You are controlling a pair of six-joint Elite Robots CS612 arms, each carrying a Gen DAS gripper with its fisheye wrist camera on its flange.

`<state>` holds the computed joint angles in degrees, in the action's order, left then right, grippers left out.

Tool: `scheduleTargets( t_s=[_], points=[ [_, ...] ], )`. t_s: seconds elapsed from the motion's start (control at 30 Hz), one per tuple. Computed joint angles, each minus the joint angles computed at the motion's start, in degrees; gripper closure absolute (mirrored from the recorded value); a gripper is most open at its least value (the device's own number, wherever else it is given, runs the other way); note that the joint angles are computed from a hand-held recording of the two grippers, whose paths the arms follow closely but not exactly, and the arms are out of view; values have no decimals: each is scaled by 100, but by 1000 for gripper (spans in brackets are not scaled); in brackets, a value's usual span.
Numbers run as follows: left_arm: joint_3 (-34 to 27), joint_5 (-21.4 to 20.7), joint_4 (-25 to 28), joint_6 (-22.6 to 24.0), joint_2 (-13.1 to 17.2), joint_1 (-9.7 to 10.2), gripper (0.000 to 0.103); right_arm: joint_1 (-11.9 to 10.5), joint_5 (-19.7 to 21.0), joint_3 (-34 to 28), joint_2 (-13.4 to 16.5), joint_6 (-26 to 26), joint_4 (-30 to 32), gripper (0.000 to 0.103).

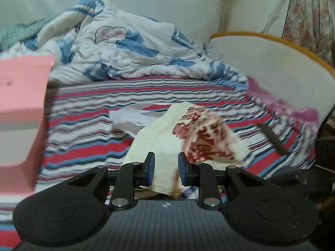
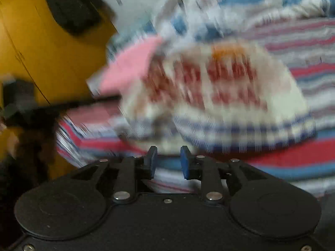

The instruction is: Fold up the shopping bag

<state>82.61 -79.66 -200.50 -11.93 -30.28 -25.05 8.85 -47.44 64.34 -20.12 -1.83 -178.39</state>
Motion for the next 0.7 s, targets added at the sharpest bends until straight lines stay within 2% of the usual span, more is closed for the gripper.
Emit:
scheduleTargets(
  t_s=[0.07,0.1,0.13,0.27,0.37,0.43,0.5,0.57,0.63,0.67,0.7],
  points=[
    [-211,452,191,321,121,-70,80,54,-357,-125,63,52,156,79],
    [-321,586,317,433,181,-85,80,65,-491,-219,119,189,129,79],
    [-412,551,489,474,223,-72,80,69,-648,-326,181,365,21,79],
    [-509,-183,1047,430,246,-27,80,80,-1444,-912,467,645,-169,79],
    [-528,-754,1320,542,248,-44,80,80,-1754,-1454,717,686,9,79],
    [-560,-1144,1401,633,262,-60,80,105,-1975,-1782,874,667,76,79],
    [-547,-1303,1319,694,241,-72,80,133,-2202,-2007,986,632,65,79],
    [-487,-1262,1093,698,185,-71,80,98,-2170,-1882,922,740,-92,79],
    [-397,-960,685,684,110,-66,80,26,-1900,-1518,752,934,-360,76],
    [-390,-755,492,690,98,-68,80,-18,-1667,-1314,669,1118,-520,73],
    [-407,-559,344,711,97,-68,80,-71,-1319,-1131,613,1453,-687,60]
  ],
)
